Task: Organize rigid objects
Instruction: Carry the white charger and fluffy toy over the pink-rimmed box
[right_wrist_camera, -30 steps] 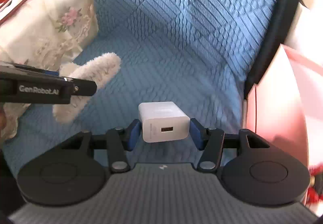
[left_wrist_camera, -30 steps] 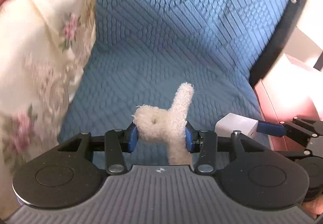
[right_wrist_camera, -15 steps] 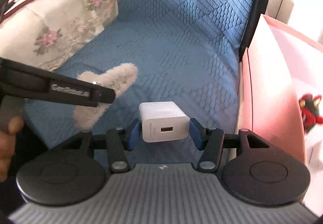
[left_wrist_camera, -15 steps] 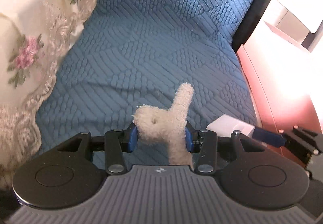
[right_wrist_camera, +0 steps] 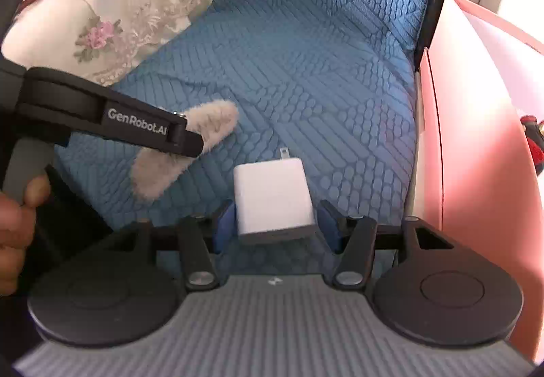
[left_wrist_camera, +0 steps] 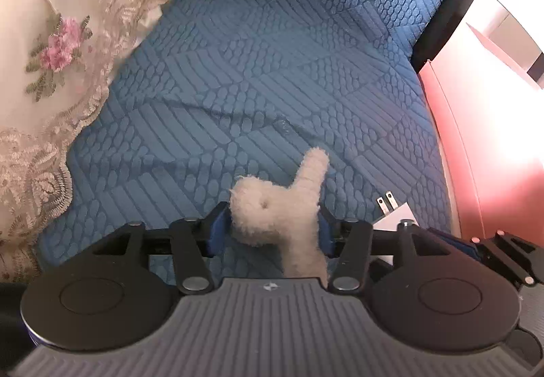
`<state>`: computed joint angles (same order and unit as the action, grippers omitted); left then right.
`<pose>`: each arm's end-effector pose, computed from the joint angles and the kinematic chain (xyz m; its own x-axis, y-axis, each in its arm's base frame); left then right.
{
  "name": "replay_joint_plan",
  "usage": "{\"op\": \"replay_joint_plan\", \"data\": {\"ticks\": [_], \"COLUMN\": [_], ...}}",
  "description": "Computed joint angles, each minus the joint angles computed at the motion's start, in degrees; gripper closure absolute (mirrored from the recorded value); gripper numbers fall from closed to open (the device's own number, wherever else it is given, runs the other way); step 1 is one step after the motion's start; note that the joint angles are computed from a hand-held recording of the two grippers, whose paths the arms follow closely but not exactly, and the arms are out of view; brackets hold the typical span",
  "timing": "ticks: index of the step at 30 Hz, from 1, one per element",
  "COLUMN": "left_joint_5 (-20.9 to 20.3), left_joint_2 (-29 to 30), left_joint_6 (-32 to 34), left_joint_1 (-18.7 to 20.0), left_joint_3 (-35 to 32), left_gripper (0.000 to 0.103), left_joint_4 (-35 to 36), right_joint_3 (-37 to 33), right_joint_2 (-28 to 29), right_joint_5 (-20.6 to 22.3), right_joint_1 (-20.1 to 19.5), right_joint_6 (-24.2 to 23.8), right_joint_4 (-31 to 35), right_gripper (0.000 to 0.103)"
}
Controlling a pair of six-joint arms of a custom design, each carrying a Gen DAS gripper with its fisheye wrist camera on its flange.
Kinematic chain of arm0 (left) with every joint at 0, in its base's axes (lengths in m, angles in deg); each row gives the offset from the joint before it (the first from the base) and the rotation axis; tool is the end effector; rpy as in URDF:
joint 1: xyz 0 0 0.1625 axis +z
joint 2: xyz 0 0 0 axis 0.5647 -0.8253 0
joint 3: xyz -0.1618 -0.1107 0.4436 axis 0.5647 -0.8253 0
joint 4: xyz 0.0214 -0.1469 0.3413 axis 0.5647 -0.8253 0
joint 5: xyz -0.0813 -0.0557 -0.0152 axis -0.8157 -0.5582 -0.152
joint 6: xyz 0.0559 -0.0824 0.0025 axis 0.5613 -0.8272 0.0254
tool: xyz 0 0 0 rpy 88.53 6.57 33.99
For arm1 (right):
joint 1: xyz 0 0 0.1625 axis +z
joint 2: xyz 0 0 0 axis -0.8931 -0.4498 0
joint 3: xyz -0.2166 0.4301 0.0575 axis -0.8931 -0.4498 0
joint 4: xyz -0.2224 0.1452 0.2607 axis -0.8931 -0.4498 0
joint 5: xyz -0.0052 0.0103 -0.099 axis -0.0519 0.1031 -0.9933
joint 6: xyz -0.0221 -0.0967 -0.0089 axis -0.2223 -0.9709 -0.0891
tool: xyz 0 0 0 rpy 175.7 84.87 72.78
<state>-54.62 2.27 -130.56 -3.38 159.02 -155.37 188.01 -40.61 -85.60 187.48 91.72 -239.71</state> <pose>-0.1897 -0.3393 0.1514 -0.8447 0.0161 -0.5350 0.2316 0.9121 -0.3383 0.2669 -0.2832 0.1236 -0.6931 -0.2049 0.6911 -0.4820 0.8446 -0.2330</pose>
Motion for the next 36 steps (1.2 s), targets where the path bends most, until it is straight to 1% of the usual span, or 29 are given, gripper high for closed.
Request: {"op": "replay_joint_plan", "data": {"ticks": [2,5,7,12,19,23,25,26,27,30,32,34,36], "left_joint_5": [-0.46,-0.47,-0.61,-0.88,-1.24,0.13,0.48,0.42,0.46,1.33,1.96,1.72,1.35], "left_joint_2": [-0.02,0.13,0.19,0.19,0.32,0.92,0.77,0.75,0.84,1.35,1.2,0.79,0.12], "left_joint_6": [0.5,0.37,0.13,0.58,1.5,2.37,2.55,2.8,3.28,4.25,4.3,4.11,4.24], "left_joint_1": [0.35,0.3,0.28,0.28,0.41,-0.18,-0.22,-0.17,-0.24,-1.0,-1.45,-1.56,-1.87], "left_joint_3": [-0.17,-0.13,-0.02,0.41,0.46,0.28,0.5,0.71,0.94,1.26,1.41,1.34,1.36], "left_gripper": [0.036,0.036,0.036,0.036,0.036,0.036,0.037,0.039,0.043,0.048,0.05,0.05,0.05], "left_joint_4": [-0.1,-0.24,-0.55,-1.86,-1.98,-0.29,-0.27,-0.82,-1.4,-1.39,-1.19,-1.12,-1.09], "right_joint_3": [-0.17,-0.92,-1.2,-1.05,-1.03,-0.95,-0.75,-0.82,-0.78,-0.72,-0.54,-0.35,-0.36], "right_joint_2": [0.59,1.25,1.66,0.95,0.91,1.14,1.33,1.33,1.32,1.2,1.52,1.28,0.71], "right_joint_5": [-0.01,-0.08,-0.12,1.71,-2.24,-3.64,-3.89,-3.92,-3.97,-3.67,-4.24,-4.77,-4.97], "right_joint_1": [-0.24,-0.76,-1.28,-2.52,-1.86,-2.02,-2.12,-2.2,-2.21,-2.25,-1.81,-1.24,-0.85], "right_joint_6": [-1.96,-3.82,-3.58,-2.15,0.16,0.76,0.83,0.96,1.11,1.4,1.18,1.7,2.55], "right_joint_4": [-1.41,-0.61,-0.33,-0.27,-0.08,-0.53,-1.26,-1.34,-1.44,-1.75,-3.74,-4.88,-4.24], "right_gripper": [0.046,0.045,0.046,0.05,0.05,0.05,0.05,0.05,0.05,0.05,0.05,0.05,0.05]}}
